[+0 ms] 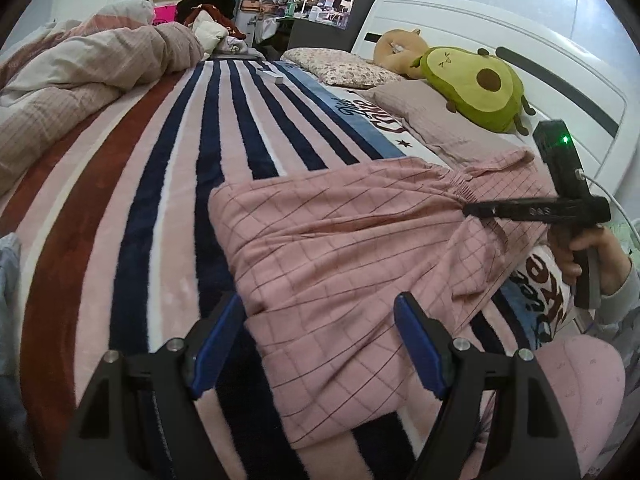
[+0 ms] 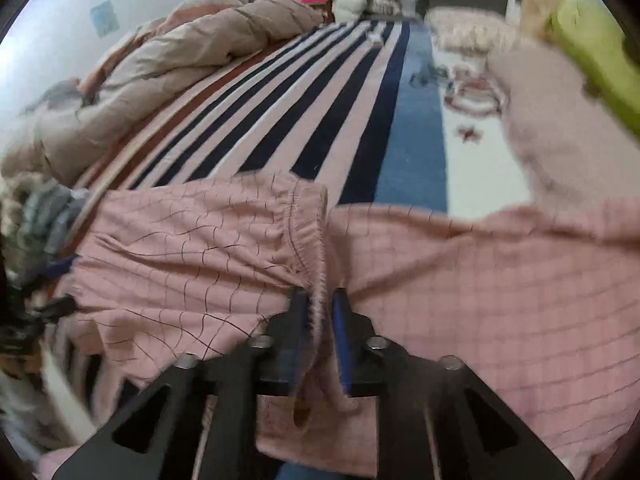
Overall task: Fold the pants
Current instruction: 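Grasp the elastic waistband with the right gripper and lift it, then fold the waistband over the pants with the right gripper and release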
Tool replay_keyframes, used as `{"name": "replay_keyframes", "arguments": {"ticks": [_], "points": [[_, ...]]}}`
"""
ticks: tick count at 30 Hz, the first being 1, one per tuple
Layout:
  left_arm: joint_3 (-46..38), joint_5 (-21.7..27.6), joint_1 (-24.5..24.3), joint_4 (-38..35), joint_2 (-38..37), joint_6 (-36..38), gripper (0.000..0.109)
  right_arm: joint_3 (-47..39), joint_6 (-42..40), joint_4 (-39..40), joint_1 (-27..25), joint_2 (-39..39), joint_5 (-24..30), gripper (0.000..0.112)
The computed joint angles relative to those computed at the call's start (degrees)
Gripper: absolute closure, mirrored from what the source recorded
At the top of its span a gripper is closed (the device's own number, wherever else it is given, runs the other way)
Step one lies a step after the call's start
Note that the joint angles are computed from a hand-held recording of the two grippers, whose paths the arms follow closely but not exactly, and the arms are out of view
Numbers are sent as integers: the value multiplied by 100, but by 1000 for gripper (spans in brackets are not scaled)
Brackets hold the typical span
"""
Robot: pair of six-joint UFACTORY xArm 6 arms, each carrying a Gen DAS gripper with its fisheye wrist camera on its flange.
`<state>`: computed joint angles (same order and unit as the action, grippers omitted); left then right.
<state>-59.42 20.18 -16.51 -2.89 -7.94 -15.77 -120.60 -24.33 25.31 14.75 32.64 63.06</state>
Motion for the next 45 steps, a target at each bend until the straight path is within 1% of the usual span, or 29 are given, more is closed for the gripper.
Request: {"name": "replay_keyframes", "arguments": {"ticks": [1, 2, 3, 4, 5, 6, 7, 10, 12, 13, 15, 16, 17, 19, 21, 23, 25, 27, 28, 32, 34, 35, 37, 39, 40, 42, 43, 44, 45], "points": [[-3, -30, 2, -157, 5, 96, 34, -41, -5, 99, -31, 23, 87, 53], [-11, -45, -1, -275, 13, 168, 34, -37, -25, 142, -47, 24, 107, 47], [-35, -38, 1, -392, 29, 249, 34, 19, -51, 106, -34, 11, 111, 47], [-56, -23, 1, -402, 45, 259, 34, 17, -73, 122, -18, 31, 170, 53], [-84, 3, 1, -348, 65, 227, 34, 67, -149, 245, -14, 37, 243, 72], [-105, 25, -2, -295, 78, 194, 34, 121, -226, 335, -2, 46, 347, 82], [-123, 42, -5, -261, 91, 178, 34, 344, -251, 264, 49, -59, 219, 90], [-145, 82, -2, -252, 94, 179, 34, 928, -376, 326, 27, -459, -366, 105], [-152, 97, 11, -240, 88, 147, 34, 1081, -207, 374, -53, -625, -520, 106], [-172, 97, 16, -184, 95, 94, 34, 1234, -184, 223, -48, -733, -652, 104], [-244, 85, 31, 97, 125, -119, 34, 1233, -126, -29, -59, -740, -484, 95], [-275, 77, 37, 327, 126, -303, 33, 1297, -130, 19, -108, -787, -429, 81], [-323, 84, 44, 647, 115, -560, 33, 1478, -154, 135, -178, -923, -513, 72], [-404, 100, 41, 903, 110, -755, 33, 2028, -158, 330, -388, -1350, -1032, 69], [-517, 104, 19, 963, 143, -769, 33, 2445, 98, 173, -631, -1706, -1631, 61], [-674, 133, -14, 1106, 230, -871, 33, 2893, 403, -175, -886, -2044, -2313, 49], [-874, 159, -59, 1169, 364, -951, 33, 3261, 868, -929, -1111, -2278, -2990, 46], [-1065, 162, -120, 1094, 497, -932, 33, 3451, 1292, -1444, -1343, -2361, -3347, 46], [-1160, 171, -152, 1064, 563, -926, 33, 3450, 1303, -1415, -1410, -2350, -3367, 46], [-1604, 350, -303, 1317, 869, -1223, 33, 3252, 385, -215, -1627, -2102, -3110, 46], [-1800, 438, -364, 1379, 999, -1300, 33, 3148, 31, 138, -1602, -1952, -3054, 46], [-1898, 483, -398, 1407, 1062, -1336, 33, 3156, -83, 258, -1554, -1916, -3105, 46], [-2034, 544, -435, 1445, 1149, -1358, 33, 3224, -322, 344, -1432, -1870, -3456, 46], [-2156, 604, -464, 1504, 1225, -1397, 33, 3355, -628, 466, -1288, -1887, -3869, 52], [-2198, 618, -472, 1527, 1252, -1412, 33, 3345, -798, 543, -1211, -1847, -4021, 58], [-2242, 613, -485, 1543, 1282, -1441, 33, 3255, -764, 316, -1110, -1733, -4153, 67], [-2220, 585, -482, 1520, 1269, -1432, 33, 3184, -641, 107, -1067, -1648, -4240, 79], [-2204, 557, -479, 1507, 1257, -1429, 33, 3111, -572, 5, -1042, -1574, -4266, 101], [-2167, 530, -472, 1519, 1229, -1443, 33, 2978, -565, 15, -1035, -1490, -4154, 109]]}}
